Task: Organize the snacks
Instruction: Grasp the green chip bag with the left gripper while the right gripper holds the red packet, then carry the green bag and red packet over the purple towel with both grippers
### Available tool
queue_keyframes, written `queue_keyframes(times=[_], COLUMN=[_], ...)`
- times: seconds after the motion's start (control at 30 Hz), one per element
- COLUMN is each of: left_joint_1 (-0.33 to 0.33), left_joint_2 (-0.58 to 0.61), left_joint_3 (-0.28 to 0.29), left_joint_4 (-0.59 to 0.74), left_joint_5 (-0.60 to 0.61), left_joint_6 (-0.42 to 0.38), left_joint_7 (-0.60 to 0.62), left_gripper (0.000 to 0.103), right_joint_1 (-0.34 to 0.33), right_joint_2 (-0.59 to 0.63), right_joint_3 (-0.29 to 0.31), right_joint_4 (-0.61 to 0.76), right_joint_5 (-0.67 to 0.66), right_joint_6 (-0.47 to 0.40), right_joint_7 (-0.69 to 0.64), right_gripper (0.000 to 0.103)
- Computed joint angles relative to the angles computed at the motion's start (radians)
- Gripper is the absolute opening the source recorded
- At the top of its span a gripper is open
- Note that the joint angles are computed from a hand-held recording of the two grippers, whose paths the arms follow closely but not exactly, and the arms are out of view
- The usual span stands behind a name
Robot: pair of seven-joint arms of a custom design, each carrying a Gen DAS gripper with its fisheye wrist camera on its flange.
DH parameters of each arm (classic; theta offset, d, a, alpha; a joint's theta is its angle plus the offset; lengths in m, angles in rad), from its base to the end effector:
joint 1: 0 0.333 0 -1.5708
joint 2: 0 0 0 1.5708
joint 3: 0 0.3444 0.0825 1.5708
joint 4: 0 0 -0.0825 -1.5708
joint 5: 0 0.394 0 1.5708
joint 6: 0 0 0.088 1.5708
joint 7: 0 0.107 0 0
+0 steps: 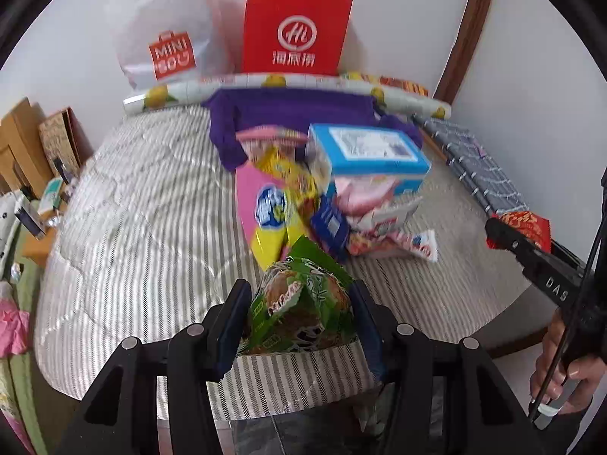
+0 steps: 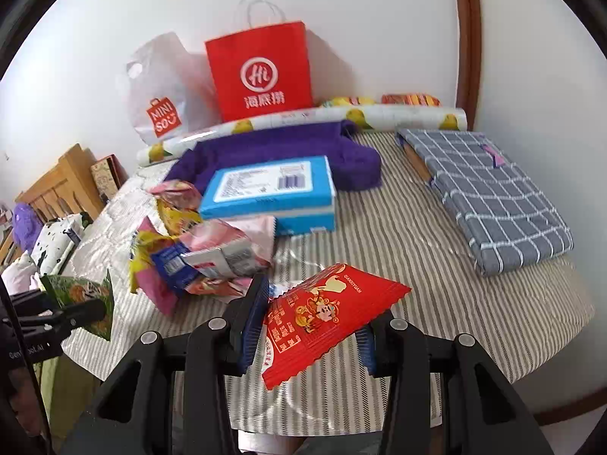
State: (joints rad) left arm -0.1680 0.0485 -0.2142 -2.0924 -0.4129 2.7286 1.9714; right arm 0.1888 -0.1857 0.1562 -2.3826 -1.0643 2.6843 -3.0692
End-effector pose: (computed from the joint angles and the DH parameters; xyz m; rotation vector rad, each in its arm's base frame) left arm 0.5686 -0.2104 0.4874 -1.4870 2.3687 -0.8749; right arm 0.4640 0.1985 0.4542 -1.3480 2.0825 -0.7830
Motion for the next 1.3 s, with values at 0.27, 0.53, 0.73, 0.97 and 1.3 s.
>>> queue_keyframes(times=[0.27, 0.53, 0.73, 0.97, 1.3], left_joint_1=[-0.005, -0.015, -0.02, -0.036, -0.084], left_joint_2=[0.006, 0.083, 0.172, 0.299, 0.514], left_joint_3=[-0.007, -0.021, -0.034, -0.043, -0.023], left_joint_4=[0.071, 0.204, 0.336, 0.521, 0.85], left_joint_5=[-0.061, -0.003, 0.075, 0.165, 0.305], left_joint_6=[-0.03, -0.047, -0.074, -0.135, -0.253], left_joint_7=[0.043, -0.023, -0.075, -0.128, -0.214], left_gripper=[0.051, 0.051, 0.051, 0.051, 0.051], right_joint_1=[0.005, -0.001, -0.017, -0.03, -0.019], right_joint_2=[-0.026, -0.005, 0.035, 0.107, 0.242], right_joint_3=[0.01, -0.003, -0.025, -0.069, -0.143], right_joint_4=[0.036, 0.095, 0.149, 0.234, 0.383], right_joint_5=[-0.009, 0.035, 0.064, 0.075, 0.091], right_joint_6=[-0.033, -0.032, -0.037, -0.004, 0.062], right_joint_7=[-0.03, -0.13, -0.19, -0.255, -0.343], right_gripper=[0.043, 0.043, 0.043, 0.043, 0.043])
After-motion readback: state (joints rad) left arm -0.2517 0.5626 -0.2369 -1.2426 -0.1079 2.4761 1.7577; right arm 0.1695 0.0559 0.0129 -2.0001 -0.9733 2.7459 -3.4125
